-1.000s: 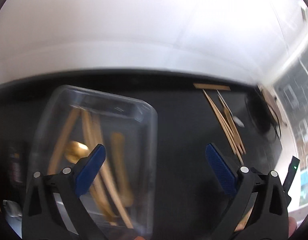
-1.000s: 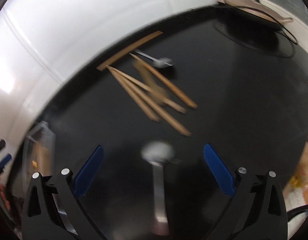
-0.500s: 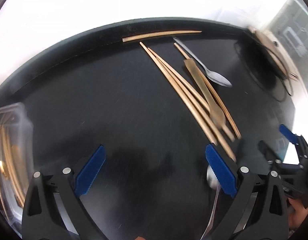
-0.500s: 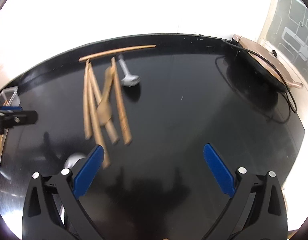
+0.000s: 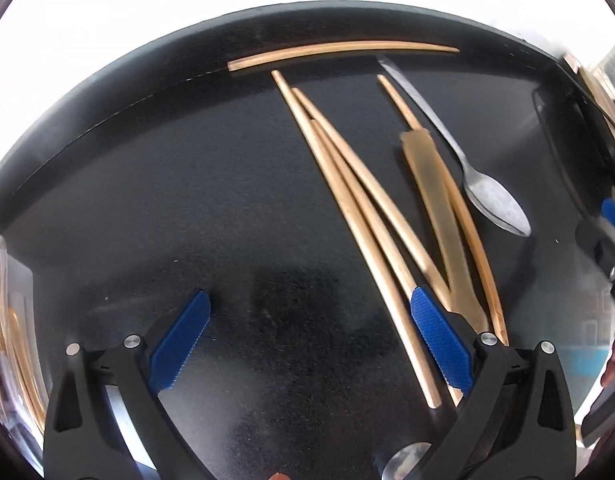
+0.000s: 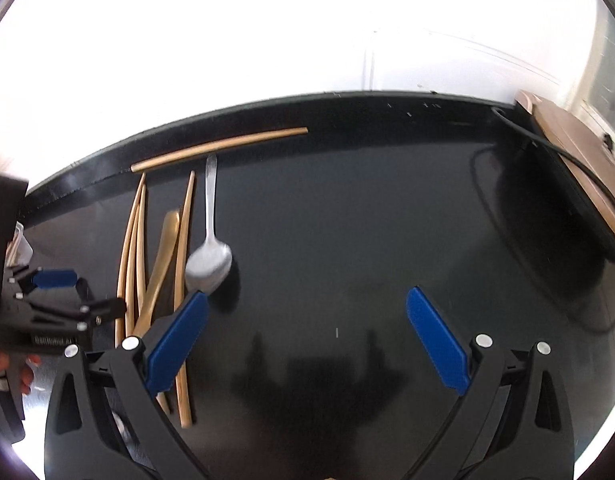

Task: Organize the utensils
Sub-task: 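Move both open tools back over the remaining utensils, then grasp a bamboo chopstick with the left tool while the right tool grasps the silver spoon handle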

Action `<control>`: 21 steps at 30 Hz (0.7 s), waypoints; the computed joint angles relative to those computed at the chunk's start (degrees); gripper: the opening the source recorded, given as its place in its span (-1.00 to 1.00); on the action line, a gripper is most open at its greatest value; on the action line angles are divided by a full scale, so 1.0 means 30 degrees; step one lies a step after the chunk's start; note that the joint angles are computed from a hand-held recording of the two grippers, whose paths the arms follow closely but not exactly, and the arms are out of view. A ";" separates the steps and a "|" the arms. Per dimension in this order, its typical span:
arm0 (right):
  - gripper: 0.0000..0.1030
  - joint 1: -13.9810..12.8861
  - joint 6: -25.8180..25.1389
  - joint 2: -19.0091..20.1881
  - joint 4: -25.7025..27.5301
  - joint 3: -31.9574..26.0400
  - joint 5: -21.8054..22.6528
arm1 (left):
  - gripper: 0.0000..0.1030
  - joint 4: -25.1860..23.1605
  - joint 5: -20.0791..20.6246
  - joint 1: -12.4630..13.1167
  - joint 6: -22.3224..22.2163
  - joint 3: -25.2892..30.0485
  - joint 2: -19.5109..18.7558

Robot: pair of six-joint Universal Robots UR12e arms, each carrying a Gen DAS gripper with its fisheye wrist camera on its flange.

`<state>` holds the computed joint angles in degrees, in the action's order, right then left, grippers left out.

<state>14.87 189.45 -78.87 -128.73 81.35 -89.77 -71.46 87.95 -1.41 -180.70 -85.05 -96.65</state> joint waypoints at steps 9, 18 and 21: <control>0.87 0.0262 -0.2309 0.2510 0.0984 -0.2758 0.1257 | 0.90 0.0732 0.1674 -0.0238 -0.1842 -0.0835 0.0598; 0.87 0.0587 -0.3478 0.3744 0.1162 -0.3740 0.1202 | 0.90 0.2011 0.2155 -0.0586 -0.2543 -0.1524 0.0951; 0.89 0.0504 -0.3621 0.3596 0.0515 -0.3395 0.1445 | 0.91 0.2313 0.2115 -0.0698 -0.2265 -0.1585 0.0904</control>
<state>16.38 178.59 -68.08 -127.18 71.17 -85.43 -64.52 94.29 -3.51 -187.50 -89.80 -93.94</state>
